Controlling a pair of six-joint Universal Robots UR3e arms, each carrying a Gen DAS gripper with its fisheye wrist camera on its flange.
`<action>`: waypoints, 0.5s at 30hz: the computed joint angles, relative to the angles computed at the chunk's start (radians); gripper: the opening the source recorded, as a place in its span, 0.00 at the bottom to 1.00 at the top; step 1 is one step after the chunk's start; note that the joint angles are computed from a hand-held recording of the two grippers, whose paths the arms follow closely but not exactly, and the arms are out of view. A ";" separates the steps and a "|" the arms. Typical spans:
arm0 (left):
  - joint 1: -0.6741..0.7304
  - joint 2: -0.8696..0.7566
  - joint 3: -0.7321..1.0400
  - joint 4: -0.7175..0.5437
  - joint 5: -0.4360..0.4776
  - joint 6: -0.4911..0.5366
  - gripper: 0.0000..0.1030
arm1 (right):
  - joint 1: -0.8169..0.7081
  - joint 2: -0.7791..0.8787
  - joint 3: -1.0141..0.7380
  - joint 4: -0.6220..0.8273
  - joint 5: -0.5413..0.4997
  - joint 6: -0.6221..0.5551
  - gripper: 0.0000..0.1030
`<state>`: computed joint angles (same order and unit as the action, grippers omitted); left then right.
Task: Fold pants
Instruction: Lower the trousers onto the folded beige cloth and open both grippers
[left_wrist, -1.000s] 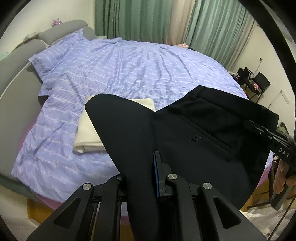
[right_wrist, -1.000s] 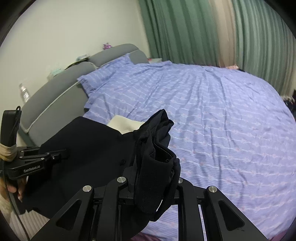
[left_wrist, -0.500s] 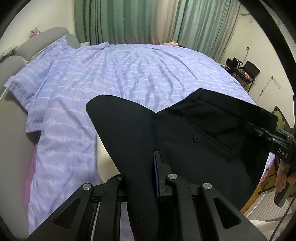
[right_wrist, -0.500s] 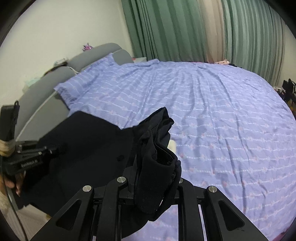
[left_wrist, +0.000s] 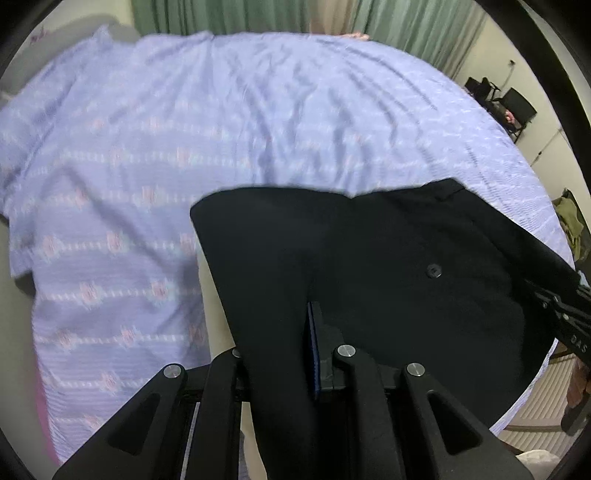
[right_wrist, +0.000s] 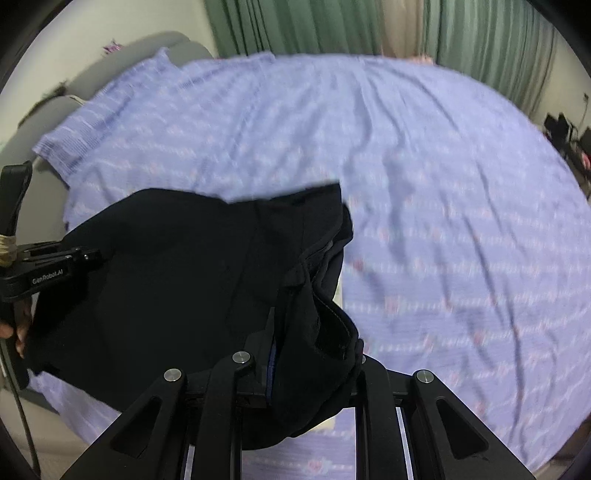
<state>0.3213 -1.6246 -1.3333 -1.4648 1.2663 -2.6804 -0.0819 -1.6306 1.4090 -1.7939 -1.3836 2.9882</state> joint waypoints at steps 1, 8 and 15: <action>0.009 0.012 -0.025 0.001 -0.003 0.005 0.15 | -0.003 -0.022 0.037 -0.005 0.005 0.002 0.18; 0.032 0.068 -0.129 0.023 0.006 0.003 0.20 | -0.021 -0.078 0.147 0.012 0.020 -0.009 0.19; -0.021 0.193 -0.258 0.108 0.196 -0.024 0.35 | -0.062 -0.102 0.183 0.104 0.034 -0.047 0.31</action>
